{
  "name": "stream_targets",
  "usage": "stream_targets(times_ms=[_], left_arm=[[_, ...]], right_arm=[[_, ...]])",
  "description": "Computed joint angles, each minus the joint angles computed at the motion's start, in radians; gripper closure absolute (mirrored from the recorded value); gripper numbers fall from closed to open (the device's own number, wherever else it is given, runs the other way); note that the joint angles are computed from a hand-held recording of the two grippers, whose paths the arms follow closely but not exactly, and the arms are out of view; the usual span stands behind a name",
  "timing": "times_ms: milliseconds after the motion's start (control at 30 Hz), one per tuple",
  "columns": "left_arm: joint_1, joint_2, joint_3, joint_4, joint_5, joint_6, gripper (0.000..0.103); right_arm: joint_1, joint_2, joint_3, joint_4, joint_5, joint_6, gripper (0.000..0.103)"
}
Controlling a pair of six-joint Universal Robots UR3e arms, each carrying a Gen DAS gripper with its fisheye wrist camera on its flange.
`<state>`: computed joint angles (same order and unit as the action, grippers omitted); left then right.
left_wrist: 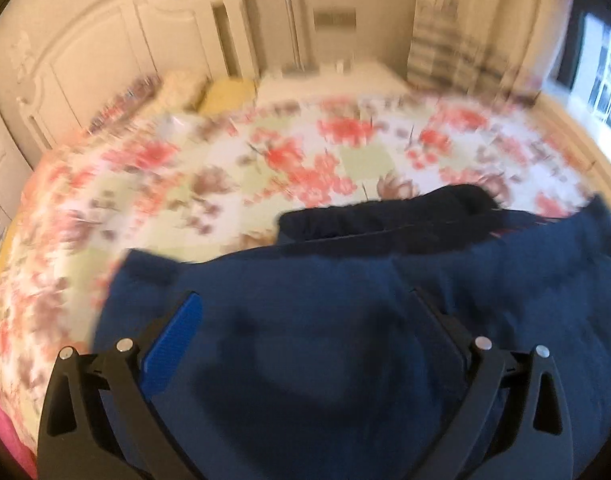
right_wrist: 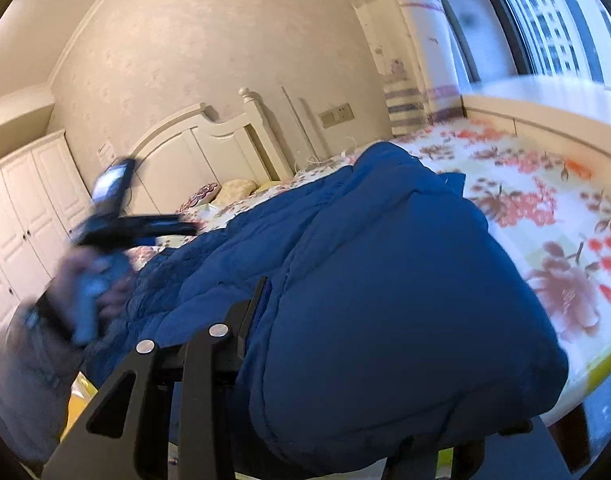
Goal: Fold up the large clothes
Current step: 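Grasp the folded jacket edge again with both tools and lift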
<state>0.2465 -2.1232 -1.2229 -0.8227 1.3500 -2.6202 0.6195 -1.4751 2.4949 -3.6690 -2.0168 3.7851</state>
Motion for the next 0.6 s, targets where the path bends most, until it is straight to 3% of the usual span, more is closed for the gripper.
stream_targets(times_ms=[67, 133, 233, 300, 367, 400, 433, 500, 533, 600], left_arm=[[-0.052, -0.077, 0.058, -0.006, 0.074, -0.004, 0.002], [-0.042, -0.023, -0.020, 0.030, 0.062, 0.016, 0.005], [0.069, 0.208, -0.290, 0.096, -0.099, 0.106, 0.007], [0.192, 0.410, -0.500, 0.070, -0.248, 0.251, 0.007], [0.328, 0.619, -0.709, -0.055, -0.358, 0.517, 0.005], [0.379, 0.708, -0.814, -0.071, -0.377, 0.602, 0.005], [0.473, 0.813, -0.919, -0.158, -0.412, 0.769, 0.005], [0.682, 1.018, -1.078, -0.305, -0.496, 0.973, 0.005], [0.787, 1.077, -1.095, -0.450, -0.524, 1.087, 0.005], [0.997, 1.068, -1.002, -0.852, -0.534, 1.412, 0.005]], right_arm=[[-0.014, -0.020, 0.006, 0.014, 0.016, -0.006, 0.056], [-0.036, -0.037, 0.015, 0.019, 0.042, -0.011, 0.056], [-0.045, -0.045, 0.012, 0.030, 0.051, -0.021, 0.056], [-0.049, -0.052, 0.003, 0.043, 0.054, -0.023, 0.056], [-0.041, -0.062, -0.025, 0.078, 0.041, -0.028, 0.056], [-0.034, -0.066, -0.049, 0.104, 0.030, -0.032, 0.056], [-0.024, -0.071, -0.078, 0.134, 0.019, -0.044, 0.056], [0.030, -0.056, -0.180, 0.224, -0.044, -0.091, 0.056], [0.074, -0.026, -0.262, 0.277, -0.101, -0.128, 0.056], [0.140, 0.047, -0.431, 0.359, -0.182, -0.207, 0.056]])
